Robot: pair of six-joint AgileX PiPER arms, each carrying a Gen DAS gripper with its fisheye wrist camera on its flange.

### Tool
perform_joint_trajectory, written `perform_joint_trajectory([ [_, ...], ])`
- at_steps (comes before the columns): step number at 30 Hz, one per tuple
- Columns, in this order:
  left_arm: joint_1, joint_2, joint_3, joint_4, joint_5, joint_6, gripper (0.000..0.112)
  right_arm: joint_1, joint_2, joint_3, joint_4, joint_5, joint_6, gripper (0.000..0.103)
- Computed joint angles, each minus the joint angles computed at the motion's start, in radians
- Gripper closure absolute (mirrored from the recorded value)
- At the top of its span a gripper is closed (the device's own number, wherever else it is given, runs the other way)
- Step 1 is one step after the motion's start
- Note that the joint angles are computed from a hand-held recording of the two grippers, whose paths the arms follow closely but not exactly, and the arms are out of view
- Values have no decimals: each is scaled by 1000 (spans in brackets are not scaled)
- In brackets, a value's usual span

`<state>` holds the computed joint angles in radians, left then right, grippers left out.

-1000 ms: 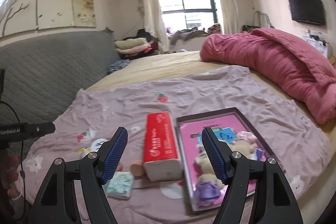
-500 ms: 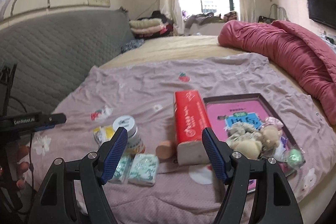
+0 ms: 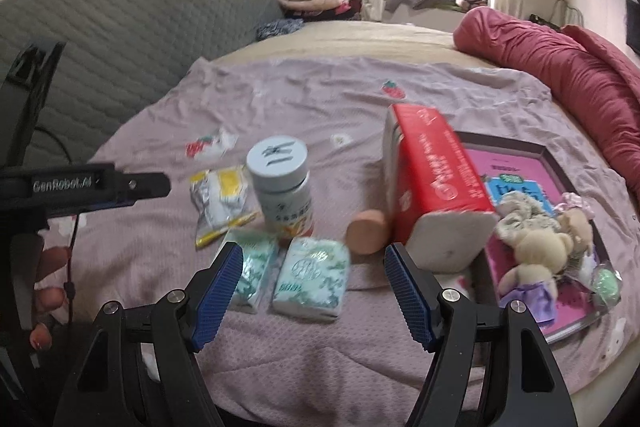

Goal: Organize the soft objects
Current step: 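Grasp the yellow snack bag with the left gripper while the right grasps a green wipe packet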

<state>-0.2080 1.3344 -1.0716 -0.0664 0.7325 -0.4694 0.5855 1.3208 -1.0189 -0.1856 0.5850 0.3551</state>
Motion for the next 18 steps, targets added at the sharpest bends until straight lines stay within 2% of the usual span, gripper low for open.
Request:
perform_joint_trajectory([
  [6,105,64,35,-201,-62,172,53,14,57,11,4,-25,-11,28],
  [12,188,189,-3,-402,-95,318,52,-6,111,12,46,-49,-43,28],
  [18,176,310,-60,-440,-98,337,52,-26,154,9,84,-60,-73,28],
])
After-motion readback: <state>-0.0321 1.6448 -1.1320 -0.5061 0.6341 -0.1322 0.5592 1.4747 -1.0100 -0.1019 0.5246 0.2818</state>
